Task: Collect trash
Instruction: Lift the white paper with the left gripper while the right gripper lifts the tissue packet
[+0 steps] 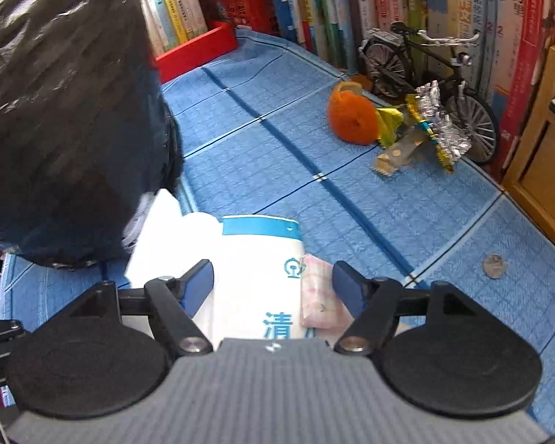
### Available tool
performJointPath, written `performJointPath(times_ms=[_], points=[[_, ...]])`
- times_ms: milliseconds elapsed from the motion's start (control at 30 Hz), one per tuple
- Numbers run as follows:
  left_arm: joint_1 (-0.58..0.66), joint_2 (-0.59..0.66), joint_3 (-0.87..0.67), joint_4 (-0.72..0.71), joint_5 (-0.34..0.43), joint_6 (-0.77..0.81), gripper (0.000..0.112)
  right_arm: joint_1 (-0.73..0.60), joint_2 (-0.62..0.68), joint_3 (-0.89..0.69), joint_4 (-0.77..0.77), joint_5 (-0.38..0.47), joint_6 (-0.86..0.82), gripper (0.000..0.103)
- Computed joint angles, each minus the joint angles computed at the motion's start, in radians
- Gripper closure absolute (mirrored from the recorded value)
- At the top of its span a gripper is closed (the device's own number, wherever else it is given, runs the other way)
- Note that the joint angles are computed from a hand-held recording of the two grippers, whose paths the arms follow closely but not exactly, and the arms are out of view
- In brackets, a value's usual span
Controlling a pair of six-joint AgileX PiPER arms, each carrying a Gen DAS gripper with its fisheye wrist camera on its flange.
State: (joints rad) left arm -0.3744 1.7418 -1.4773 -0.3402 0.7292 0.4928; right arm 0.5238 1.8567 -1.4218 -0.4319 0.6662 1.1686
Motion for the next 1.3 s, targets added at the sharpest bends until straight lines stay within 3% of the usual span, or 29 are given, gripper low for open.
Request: performJointPath(times_ms=[167, 333, 500, 600, 800, 833, 900, 967, 1067, 1167, 1300], points=[[-0.003, 0.005, -0.007, 0.018, -0.001, -0.02, 0.111, 0.029, 0.052, -0.103, -0.083, 0.22, 0.077, 0.023], [-0.011, 0.001, -0.002, 0.049, -0.013, -0.044, 0.111, 0.016, 0.038, -0.09, -0.141, 0.313, 0.163, 0.023], [-0.022, 0.02, -0.022, 0.098, 0.008, -0.087, 0.108, -0.03, -0.02, -0.005, -0.142, 0.286, 0.2, 0.023], [-0.017, 0.062, -0.073, 0.109, 0.073, -0.122, 0.103, -0.065, -0.038, 0.026, -0.109, 0.232, 0.171, 0.019], [-0.006, 0.133, -0.153, 0.093, 0.184, -0.15, 0.096, -0.083, 0.014, -0.01, -0.041, 0.223, 0.053, 0.018], [-0.003, 0.133, -0.149, 0.084, 0.184, -0.149, 0.1, -0.072, 0.01, 0.003, -0.064, 0.216, 0.068, 0.027], [-0.01, 0.115, -0.119, 0.085, 0.144, -0.127, 0.105, -0.055, 0.0, 0.017, -0.091, 0.215, 0.092, 0.04], [-0.025, 0.073, -0.062, 0.082, 0.071, -0.086, 0.108, -0.058, -0.021, 0.036, -0.102, 0.199, 0.138, 0.075], [-0.048, -0.005, 0.038, 0.057, -0.061, 0.004, 0.111, -0.08, -0.078, 0.105, -0.111, 0.109, 0.24, 0.083], [-0.067, -0.066, 0.113, 0.04, -0.181, 0.079, 0.112, -0.073, -0.106, 0.111, -0.163, 0.124, 0.286, 0.086], [-0.081, -0.11, 0.138, 0.031, -0.23, 0.099, 0.112, -0.068, -0.141, 0.098, -0.225, 0.145, 0.32, 0.086]])
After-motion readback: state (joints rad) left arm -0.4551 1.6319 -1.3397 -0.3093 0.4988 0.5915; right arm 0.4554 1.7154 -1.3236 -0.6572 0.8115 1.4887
